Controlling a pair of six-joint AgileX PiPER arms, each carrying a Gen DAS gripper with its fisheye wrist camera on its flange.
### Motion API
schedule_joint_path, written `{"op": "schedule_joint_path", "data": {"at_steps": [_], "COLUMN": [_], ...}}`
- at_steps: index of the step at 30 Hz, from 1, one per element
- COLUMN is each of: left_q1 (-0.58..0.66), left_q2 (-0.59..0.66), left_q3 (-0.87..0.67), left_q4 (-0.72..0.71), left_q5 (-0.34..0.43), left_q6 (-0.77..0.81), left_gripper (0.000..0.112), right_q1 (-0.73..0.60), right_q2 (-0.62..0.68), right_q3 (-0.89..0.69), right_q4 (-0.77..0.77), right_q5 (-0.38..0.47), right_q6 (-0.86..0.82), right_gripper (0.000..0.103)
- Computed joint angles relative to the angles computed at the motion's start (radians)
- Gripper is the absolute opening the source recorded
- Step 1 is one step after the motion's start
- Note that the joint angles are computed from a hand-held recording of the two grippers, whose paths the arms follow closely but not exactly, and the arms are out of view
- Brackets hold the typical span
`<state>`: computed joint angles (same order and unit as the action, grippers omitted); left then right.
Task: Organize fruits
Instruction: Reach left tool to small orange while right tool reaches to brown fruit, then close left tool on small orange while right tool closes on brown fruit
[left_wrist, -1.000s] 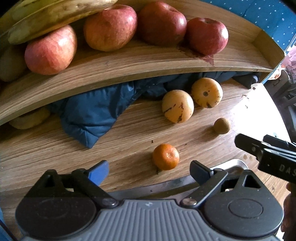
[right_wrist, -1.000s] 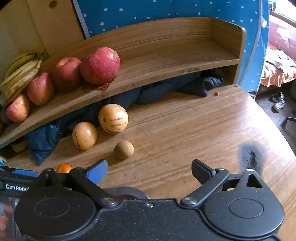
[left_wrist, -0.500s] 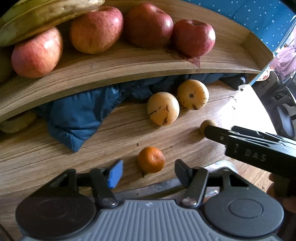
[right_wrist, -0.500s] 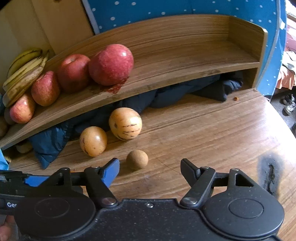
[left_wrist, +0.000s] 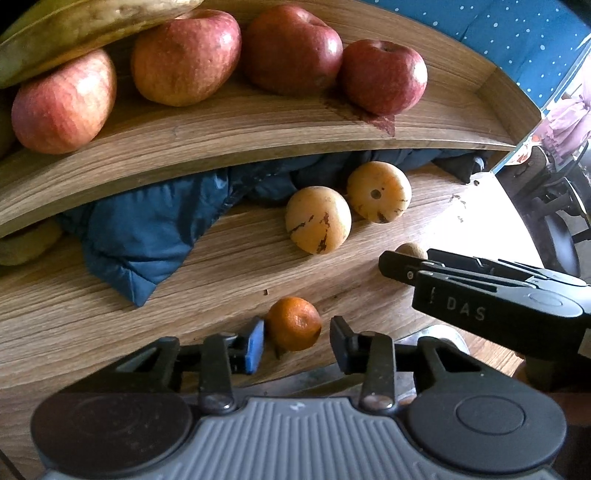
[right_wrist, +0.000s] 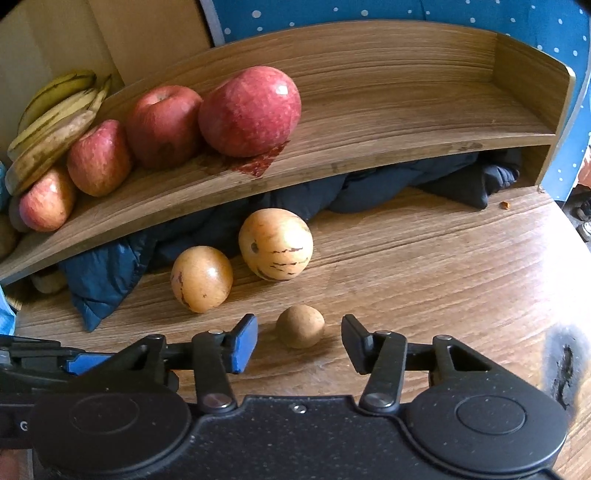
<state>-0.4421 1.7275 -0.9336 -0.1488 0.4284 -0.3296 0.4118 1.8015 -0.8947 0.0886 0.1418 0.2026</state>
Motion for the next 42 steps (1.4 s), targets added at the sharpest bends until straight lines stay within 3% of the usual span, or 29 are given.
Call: {"op": "schedule_joint_path", "data": {"at_steps": [11, 18, 32, 42], "left_q1": [0.014, 0.015, 0.005, -0.039], "left_q2": [-0.004, 0.001, -0.001, -0.05], "left_q3": [0.001, -0.004, -0.002, 0.031], "left_q4": [-0.018, -0.022, -0.002, 0.096], "left_q5": [0.0, 0.001, 0.002, -0.008], "left_q6": [0.016, 0.022, -0.006, -0.146], "left_gripper": [0.035, 0.035, 0.034, 0.034], "right_q1": [0.013, 0.027, 0.035, 0.046], "right_q2": [0.014, 0.009, -0.014, -0.08], "right_q3": [-0.017, -0.007, 0.031, 0.105], "right_q4": [-0.061, -0.214, 0.011, 0.127], "right_q5": [0.01, 0.008, -0.008, -0.035], "right_q6": [0.048, 0.201, -0.009, -0.103], "right_gripper": [0.044, 0.035, 0.031, 0.031]}}
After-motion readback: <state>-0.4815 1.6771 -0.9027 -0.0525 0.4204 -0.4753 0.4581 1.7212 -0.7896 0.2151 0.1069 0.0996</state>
